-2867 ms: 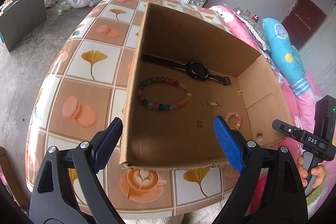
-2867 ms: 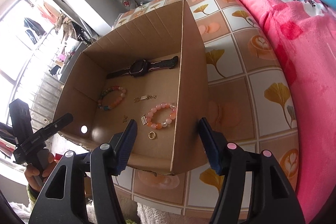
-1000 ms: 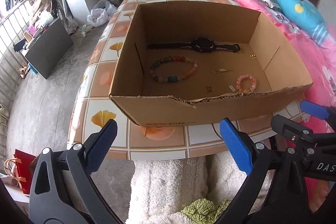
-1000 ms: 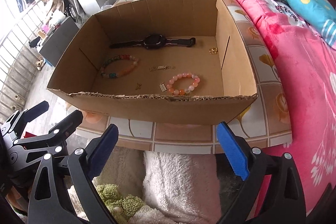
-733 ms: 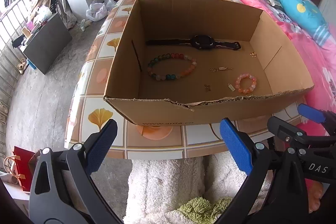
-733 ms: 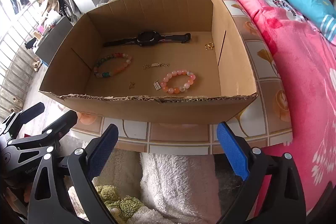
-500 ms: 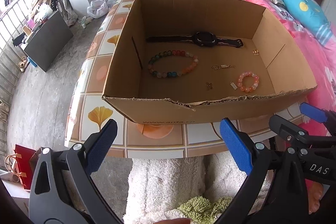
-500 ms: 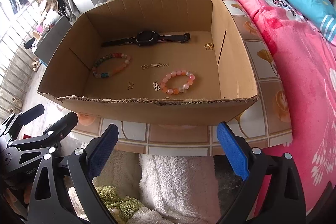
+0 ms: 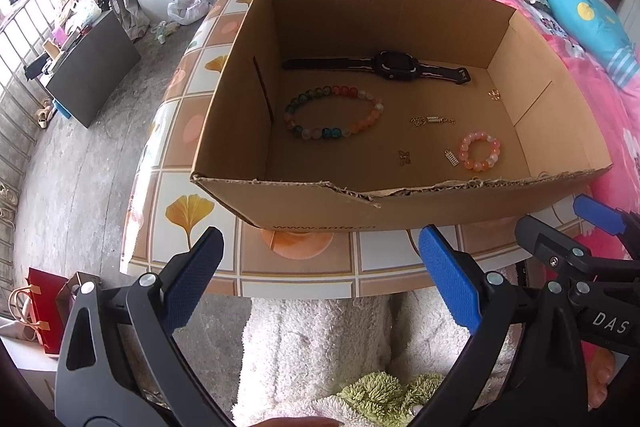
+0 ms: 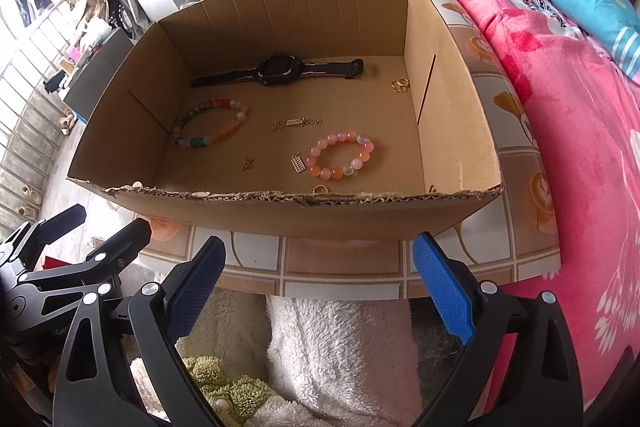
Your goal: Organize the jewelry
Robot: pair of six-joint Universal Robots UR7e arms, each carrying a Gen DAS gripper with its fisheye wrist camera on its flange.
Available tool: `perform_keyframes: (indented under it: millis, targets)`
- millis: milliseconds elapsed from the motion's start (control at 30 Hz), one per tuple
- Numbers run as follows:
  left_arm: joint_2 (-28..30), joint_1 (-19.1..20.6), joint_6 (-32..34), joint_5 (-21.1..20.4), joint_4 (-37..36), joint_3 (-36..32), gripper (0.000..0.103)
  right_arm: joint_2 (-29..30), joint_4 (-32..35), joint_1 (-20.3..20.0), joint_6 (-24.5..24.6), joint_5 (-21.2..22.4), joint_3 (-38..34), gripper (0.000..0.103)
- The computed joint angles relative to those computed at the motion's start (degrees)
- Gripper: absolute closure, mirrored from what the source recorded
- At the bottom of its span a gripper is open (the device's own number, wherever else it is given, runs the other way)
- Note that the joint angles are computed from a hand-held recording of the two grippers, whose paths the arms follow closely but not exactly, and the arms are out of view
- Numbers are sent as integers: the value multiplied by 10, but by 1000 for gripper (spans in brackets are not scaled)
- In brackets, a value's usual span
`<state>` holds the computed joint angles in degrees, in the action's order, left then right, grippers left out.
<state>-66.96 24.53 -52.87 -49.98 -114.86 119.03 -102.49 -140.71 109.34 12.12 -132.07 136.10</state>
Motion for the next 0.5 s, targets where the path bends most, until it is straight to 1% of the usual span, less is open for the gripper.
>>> perform_keyframes:
  millis: [500]
  targets:
    - [-4, 2, 1, -2, -6, 3, 9, 2, 9, 6, 3, -8, -2, 11]
